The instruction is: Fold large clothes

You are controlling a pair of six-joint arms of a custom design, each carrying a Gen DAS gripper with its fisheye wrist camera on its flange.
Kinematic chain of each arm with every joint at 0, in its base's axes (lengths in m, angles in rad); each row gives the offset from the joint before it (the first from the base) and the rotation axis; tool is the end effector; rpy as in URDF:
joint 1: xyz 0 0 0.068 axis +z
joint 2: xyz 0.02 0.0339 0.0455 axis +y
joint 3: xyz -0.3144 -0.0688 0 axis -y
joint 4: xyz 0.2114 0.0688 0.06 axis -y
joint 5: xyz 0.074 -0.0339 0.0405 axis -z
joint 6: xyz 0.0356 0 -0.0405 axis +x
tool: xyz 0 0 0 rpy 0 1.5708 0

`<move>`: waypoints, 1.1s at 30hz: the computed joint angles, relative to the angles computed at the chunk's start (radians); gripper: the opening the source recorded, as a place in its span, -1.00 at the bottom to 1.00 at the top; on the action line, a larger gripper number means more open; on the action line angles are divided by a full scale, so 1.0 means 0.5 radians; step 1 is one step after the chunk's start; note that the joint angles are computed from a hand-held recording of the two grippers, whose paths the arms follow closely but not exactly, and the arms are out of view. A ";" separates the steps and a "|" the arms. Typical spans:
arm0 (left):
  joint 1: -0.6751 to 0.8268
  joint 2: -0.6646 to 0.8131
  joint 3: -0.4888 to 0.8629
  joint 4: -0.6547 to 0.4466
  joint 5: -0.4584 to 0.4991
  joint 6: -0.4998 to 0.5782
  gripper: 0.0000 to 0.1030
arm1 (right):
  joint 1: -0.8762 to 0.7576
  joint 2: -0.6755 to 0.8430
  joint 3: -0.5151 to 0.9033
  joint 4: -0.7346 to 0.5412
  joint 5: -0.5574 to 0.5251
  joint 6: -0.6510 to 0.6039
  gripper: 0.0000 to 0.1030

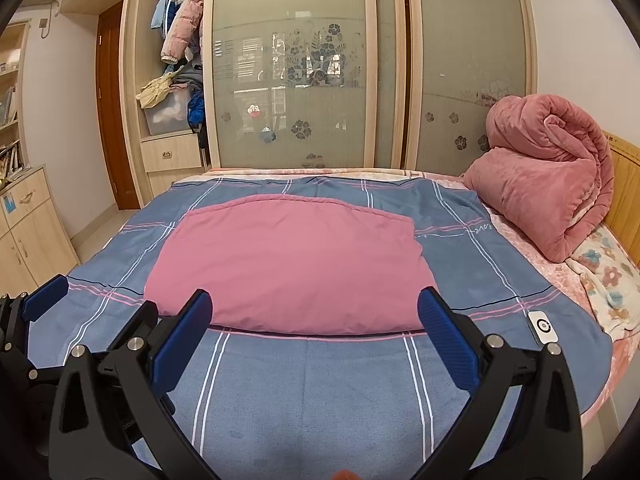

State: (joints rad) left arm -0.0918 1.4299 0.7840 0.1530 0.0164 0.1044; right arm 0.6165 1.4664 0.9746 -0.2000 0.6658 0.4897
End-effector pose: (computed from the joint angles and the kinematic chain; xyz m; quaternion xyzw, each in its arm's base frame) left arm 0.2761 -0.0260 0.2936 0.0882 0.8537 -0.0038 0.5132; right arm 0.2415 0.1442 0.3142 0.0846 0.8624 -0.0404 0.4975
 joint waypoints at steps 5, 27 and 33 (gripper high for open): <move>-0.020 -0.006 -0.015 0.013 -0.024 0.006 0.96 | 0.000 -0.003 0.000 -0.003 -0.005 -0.001 0.97; -0.026 0.061 0.010 -0.004 -0.025 -0.007 0.96 | 0.033 0.017 0.004 -0.045 0.041 0.023 0.97; -0.024 0.089 -0.019 0.062 0.004 0.042 0.96 | -0.007 0.042 -0.004 -0.036 0.007 0.027 0.97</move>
State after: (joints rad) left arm -0.1039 1.4742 0.7744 0.1842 0.0187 0.1253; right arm 0.6131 1.4874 0.9727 -0.2177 0.6693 0.5030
